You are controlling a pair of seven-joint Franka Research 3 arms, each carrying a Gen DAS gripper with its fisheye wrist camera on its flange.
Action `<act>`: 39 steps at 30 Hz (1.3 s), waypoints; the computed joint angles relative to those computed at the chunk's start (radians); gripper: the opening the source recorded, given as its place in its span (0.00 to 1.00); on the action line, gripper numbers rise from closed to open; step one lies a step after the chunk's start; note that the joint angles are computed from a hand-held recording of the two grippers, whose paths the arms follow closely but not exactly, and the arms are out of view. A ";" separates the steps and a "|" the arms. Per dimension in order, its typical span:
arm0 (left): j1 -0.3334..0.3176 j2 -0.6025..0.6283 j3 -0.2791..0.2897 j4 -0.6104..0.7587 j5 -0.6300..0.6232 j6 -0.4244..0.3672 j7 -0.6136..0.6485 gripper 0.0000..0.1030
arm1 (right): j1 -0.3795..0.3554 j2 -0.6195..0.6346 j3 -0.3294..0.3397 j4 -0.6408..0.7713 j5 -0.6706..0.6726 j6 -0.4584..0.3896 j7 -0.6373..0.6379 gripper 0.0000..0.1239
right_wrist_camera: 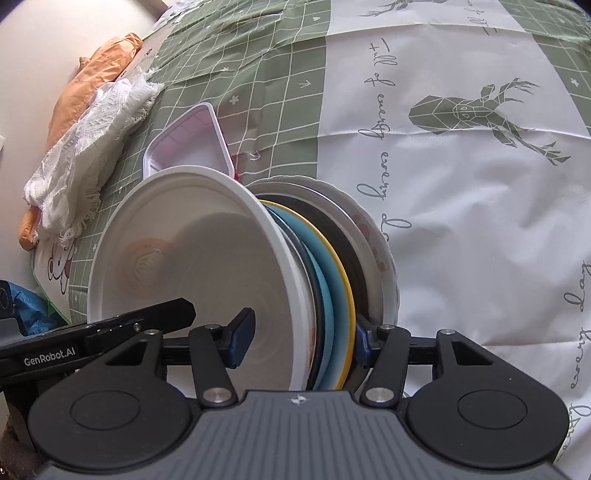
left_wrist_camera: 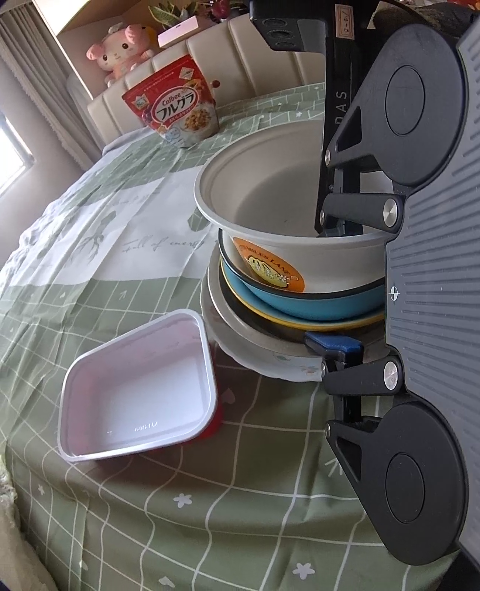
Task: Organize plates and bowls
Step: 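Lower the stacked bowls into the steel bowl with both tools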
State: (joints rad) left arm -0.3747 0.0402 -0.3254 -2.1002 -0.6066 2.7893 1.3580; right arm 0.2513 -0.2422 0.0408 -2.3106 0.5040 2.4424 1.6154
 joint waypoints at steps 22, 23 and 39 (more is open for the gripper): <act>-0.046 -0.085 0.038 -0.066 0.143 0.098 -0.125 0.40 | 0.002 -0.127 0.015 -0.103 -0.089 0.122 0.010 0.44; -0.044 -0.081 0.036 -0.060 0.182 0.092 -0.150 0.40 | 0.001 -0.130 0.014 -0.108 -0.089 0.127 0.013 0.44; -0.032 -0.118 0.028 -0.092 0.579 0.147 -0.426 0.40 | 0.005 -0.180 0.011 -0.163 -0.080 0.195 0.016 0.44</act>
State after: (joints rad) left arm -0.4068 -0.0776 -0.2970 -2.1926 -0.0275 2.9366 0.9324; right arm 0.2564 -0.4217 0.0521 -2.4736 0.4243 2.6370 1.6313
